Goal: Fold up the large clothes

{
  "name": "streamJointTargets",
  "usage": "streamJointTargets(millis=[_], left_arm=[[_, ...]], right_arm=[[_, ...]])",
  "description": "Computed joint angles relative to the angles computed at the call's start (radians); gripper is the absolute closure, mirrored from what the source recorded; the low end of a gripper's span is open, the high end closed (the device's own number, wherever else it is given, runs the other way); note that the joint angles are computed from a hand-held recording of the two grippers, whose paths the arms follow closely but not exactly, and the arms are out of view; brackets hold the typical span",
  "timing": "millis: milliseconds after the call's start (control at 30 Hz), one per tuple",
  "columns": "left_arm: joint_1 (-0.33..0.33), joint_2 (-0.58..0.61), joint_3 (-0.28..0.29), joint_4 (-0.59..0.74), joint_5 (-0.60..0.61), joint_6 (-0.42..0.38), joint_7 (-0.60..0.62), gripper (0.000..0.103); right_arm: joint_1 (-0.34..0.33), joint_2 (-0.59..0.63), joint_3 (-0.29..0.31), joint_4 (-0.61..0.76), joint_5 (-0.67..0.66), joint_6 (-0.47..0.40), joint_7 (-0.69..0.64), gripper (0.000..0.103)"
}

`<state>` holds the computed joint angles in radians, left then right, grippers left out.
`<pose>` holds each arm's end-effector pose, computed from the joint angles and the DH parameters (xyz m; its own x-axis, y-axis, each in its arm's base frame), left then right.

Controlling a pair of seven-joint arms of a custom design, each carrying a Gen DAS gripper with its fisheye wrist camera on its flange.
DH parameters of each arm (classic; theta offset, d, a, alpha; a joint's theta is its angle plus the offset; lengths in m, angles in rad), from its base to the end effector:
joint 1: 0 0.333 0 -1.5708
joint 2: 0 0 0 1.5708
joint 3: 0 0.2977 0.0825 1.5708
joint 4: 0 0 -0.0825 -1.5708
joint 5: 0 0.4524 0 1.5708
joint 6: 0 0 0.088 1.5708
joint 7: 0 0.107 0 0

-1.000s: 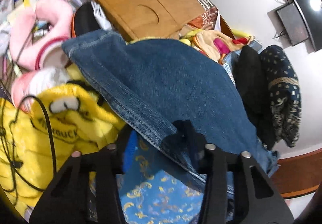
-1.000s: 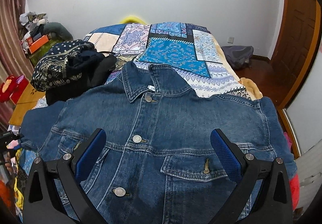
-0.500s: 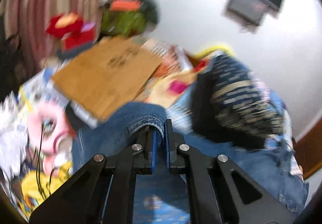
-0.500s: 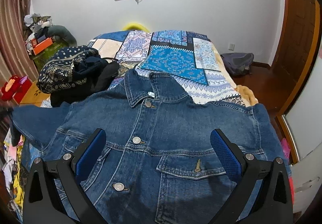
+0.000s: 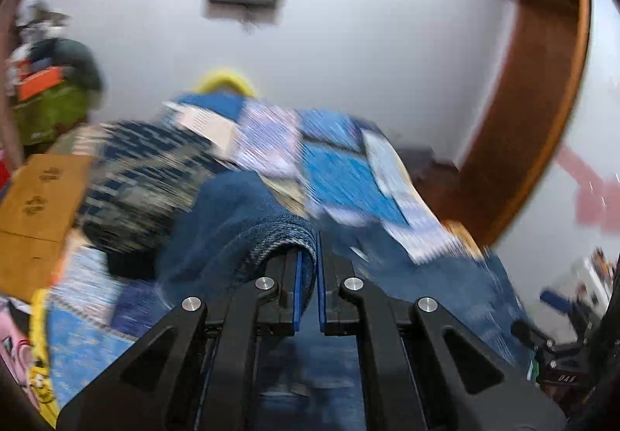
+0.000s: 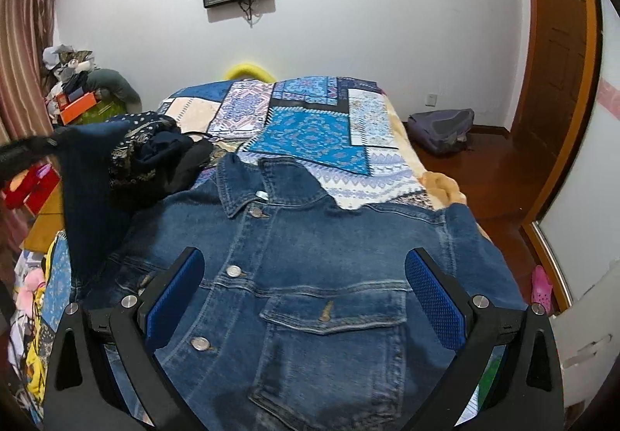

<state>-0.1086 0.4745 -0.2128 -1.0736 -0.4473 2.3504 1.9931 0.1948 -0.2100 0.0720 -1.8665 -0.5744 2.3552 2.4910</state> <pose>0.7670 -0.2104 0.6496 -0.5562 -0.8024 0.2162 -0.5917 0.1997 -0.7810 0.5922 0.1583 0.6614 -0.3397 -0.9370 -0.0816 -0.5892 0.2796 -0.7581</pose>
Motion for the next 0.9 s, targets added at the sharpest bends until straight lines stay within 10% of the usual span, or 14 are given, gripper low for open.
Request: streamJointTargets(millis=[233, 467, 600, 900], left_arm=[[-0.093, 0.08, 0.007, 0.038, 0.13, -0.246, -0.042, 0.098], [-0.119, 0.017, 0.019, -0.082, 0.201, -0.305, 0.007, 0.097], [-0.109, 0.001, 0.017, -0.082, 0.198, -0.362, 0.041, 0.071], [-0.039, -0.133, 0.028, -0.181, 0.112, -0.21, 0.121, 0.045]], right_arm=[[-0.004, -0.045, -0.006, -0.053, 0.015, -0.033, -0.026, 0.0], [-0.002, -0.054, -0.005, -0.073, 0.031, -0.07, -0.075, 0.0], [0.002, -0.049, -0.008, -0.069, 0.047, -0.076, -0.103, 0.0], [0.019, 0.023, -0.005, 0.03, 0.061, -0.041, -0.187, 0.0]])
